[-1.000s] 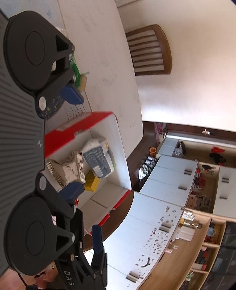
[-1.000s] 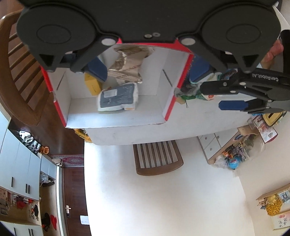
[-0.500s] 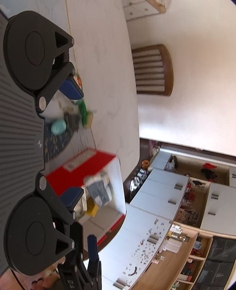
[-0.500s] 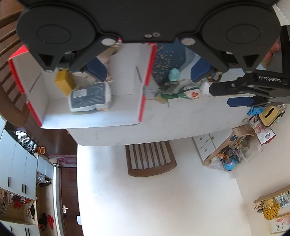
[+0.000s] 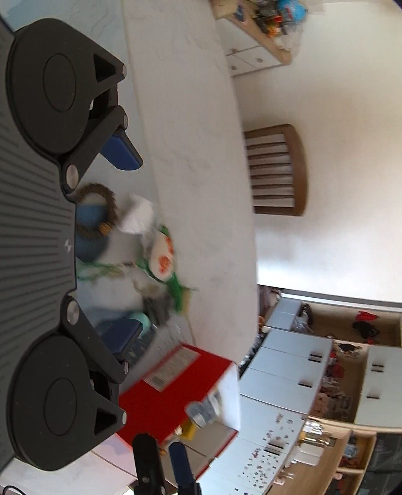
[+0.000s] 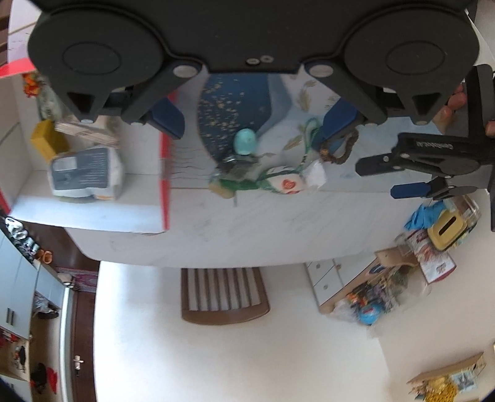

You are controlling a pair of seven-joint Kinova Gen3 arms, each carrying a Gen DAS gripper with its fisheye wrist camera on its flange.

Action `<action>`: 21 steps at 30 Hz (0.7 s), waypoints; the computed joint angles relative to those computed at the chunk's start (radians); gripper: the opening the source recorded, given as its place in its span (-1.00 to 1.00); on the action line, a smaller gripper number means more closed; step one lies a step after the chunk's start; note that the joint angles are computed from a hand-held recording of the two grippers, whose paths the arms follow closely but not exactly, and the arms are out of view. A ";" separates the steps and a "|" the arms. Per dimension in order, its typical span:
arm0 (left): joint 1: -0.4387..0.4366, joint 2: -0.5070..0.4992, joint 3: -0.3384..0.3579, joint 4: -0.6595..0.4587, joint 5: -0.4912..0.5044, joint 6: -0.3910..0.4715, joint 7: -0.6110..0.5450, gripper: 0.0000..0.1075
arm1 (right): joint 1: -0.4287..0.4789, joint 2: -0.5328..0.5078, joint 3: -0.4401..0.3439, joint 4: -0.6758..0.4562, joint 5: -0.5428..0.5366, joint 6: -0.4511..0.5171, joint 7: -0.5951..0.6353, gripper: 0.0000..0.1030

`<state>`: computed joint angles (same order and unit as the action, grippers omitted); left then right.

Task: Organize objects
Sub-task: 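Move both grippers back over the remaining items on the mat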

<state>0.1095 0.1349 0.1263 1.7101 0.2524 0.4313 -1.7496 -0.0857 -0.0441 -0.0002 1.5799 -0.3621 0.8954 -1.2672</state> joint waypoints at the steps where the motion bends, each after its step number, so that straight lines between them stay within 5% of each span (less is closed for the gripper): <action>1: -0.007 0.008 -0.005 0.001 0.014 0.007 -0.014 0.91 | -0.006 0.009 -0.007 -0.005 0.008 0.002 -0.008 0.82; 17: -0.037 0.135 -0.040 -0.038 -0.090 0.050 0.094 0.89 | -0.131 0.147 -0.079 -0.034 0.295 -0.076 -0.263 0.64; 21: -0.047 0.154 -0.026 -0.050 -0.092 0.057 0.080 0.71 | -0.165 0.180 -0.072 -0.029 0.389 -0.105 -0.366 0.51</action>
<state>0.0621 0.2885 0.1004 1.6600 0.1607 0.4878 -1.6691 -0.2504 0.1361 -0.0726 1.5505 0.0273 0.7908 -1.6332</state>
